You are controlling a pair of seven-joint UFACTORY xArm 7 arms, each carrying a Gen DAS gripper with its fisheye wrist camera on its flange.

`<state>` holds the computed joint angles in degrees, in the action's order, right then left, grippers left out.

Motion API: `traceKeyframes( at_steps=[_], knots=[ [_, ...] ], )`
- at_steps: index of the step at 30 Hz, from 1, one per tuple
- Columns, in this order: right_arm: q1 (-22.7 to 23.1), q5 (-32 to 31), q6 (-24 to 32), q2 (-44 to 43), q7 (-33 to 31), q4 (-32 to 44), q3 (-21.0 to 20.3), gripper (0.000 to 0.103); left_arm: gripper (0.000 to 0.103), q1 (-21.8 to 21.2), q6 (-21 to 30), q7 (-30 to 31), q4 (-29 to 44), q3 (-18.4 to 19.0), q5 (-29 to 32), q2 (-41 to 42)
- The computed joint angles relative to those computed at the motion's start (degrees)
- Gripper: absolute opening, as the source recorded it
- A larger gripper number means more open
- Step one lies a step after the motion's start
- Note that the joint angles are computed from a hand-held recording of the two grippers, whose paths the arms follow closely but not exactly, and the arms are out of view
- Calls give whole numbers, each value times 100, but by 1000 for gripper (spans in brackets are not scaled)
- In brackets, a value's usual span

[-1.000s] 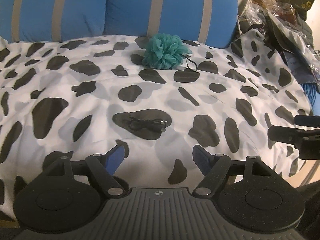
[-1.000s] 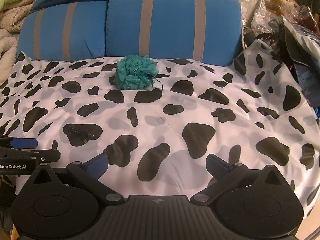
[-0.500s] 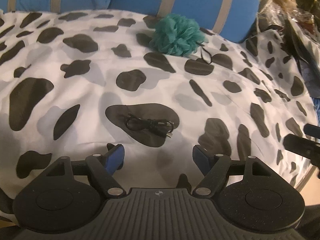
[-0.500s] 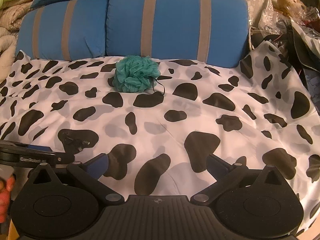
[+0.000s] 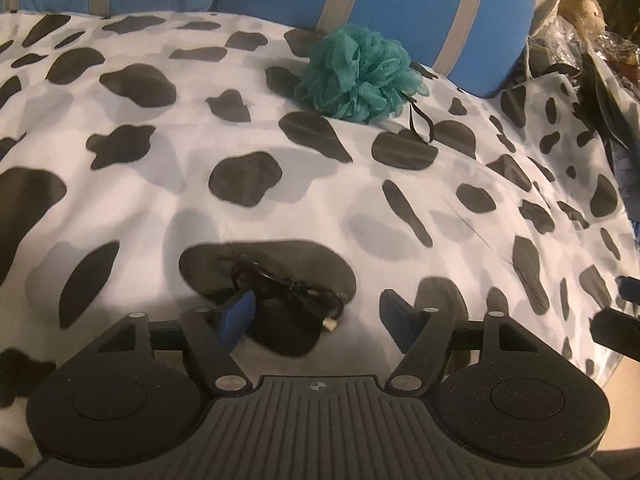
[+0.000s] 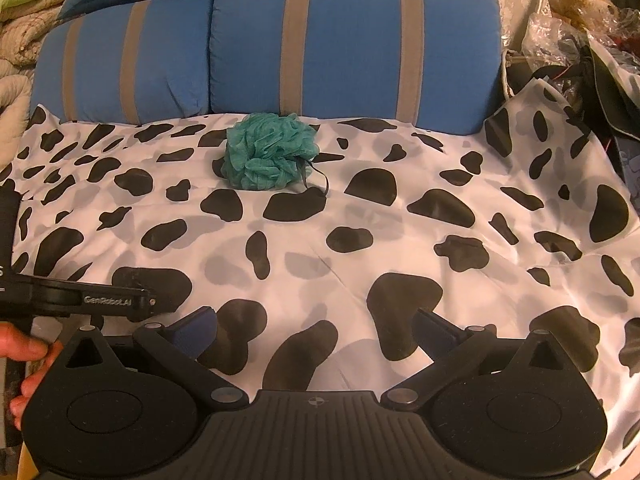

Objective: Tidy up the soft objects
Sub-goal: 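Grasp the black cable with the left tool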

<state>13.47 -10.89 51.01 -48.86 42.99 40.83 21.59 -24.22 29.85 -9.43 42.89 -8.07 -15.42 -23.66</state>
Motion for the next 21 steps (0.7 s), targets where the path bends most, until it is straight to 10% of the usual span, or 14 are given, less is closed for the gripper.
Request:
traceKeyframes(
  at_steps=[13, 16, 21],
  knots=[
    [-88, -40, -162, 193, -100, 44, -130, 103, 33, 593, -320, -864, 305, -754, 2085, 515],
    [-105, -46, -223, 280, -144, 57, -170, 103, 14, 400, -228, -591, 379, -587, 2055, 546],
    [-140, -54, -392, 411, -179, 68, -225, 103, 12, 175, -496, -105, 299, -368, 1733, 271]
  ],
)
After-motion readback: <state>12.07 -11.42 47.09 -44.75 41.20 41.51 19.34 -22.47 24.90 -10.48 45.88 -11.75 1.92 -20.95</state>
